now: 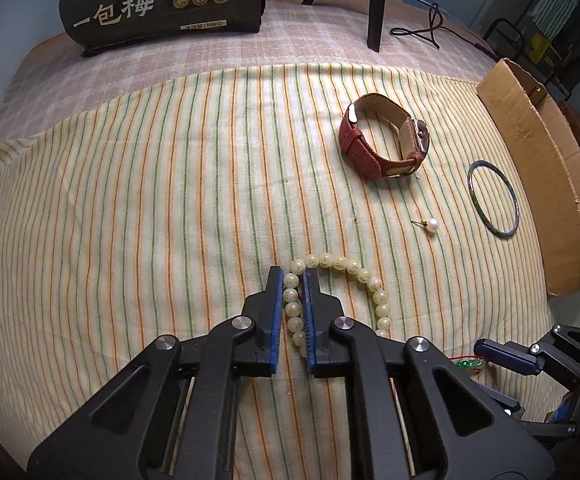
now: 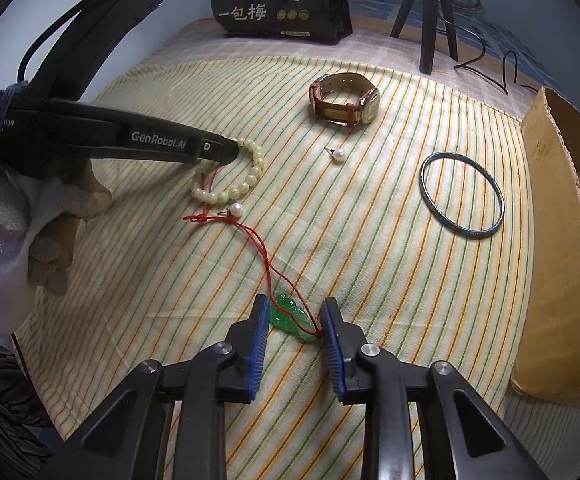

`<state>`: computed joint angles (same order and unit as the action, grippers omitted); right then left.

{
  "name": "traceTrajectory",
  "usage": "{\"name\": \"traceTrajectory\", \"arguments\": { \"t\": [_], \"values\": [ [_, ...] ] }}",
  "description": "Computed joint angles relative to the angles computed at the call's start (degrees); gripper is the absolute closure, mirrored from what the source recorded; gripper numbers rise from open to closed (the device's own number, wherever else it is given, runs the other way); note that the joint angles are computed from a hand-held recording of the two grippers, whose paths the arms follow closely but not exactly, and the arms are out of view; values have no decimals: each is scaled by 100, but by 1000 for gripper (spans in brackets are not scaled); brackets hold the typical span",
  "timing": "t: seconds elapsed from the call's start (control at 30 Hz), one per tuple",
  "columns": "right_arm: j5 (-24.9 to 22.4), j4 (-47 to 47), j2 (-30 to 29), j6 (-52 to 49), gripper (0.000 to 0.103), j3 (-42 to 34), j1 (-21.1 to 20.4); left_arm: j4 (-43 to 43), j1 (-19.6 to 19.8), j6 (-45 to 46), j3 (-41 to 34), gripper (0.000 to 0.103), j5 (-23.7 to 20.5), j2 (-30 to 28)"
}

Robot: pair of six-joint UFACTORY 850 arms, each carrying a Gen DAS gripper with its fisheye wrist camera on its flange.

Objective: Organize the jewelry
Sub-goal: 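Grasp the cream bead bracelet with the left gripper while the right grasps the green jade pendant, then lift the bracelet and pendant and carry them over the cardboard box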

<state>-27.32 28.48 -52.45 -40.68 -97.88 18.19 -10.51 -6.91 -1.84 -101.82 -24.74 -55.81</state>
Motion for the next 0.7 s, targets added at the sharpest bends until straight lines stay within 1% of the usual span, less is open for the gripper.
{"name": "traceTrajectory", "arguments": {
  "t": [0.07, 0.1, 0.13, 0.2, 0.37, 0.5, 0.7],
  "values": [
    [-3, 107, 17, -88, 85, 15, -19, -193, 37, 99, 77, 98, 37, 52],
    [-8, 193, 36, -161, 93, 33, -34, -255, 52, 108, 107, 98, 54, 77],
    [-27, 313, 63, -264, 93, 59, -54, -263, 69, 64, 170, 98, 91, 128],
    [-14, 463, 106, -393, 98, 100, -76, -439, 106, 144, 274, 98, 176, 220],
    [9, 685, 136, -539, 100, 93, -116, -844, 178, 445, 561, 98, 417, 496],
    [18, 922, 164, -702, 100, 92, -158, -994, 196, 578, 748, 98, 587, 688],
    [200, 1367, 383, -1157, 100, 275, -191, -1449, 246, 1020, 1004, 98, 825, 972]
  ]
}}
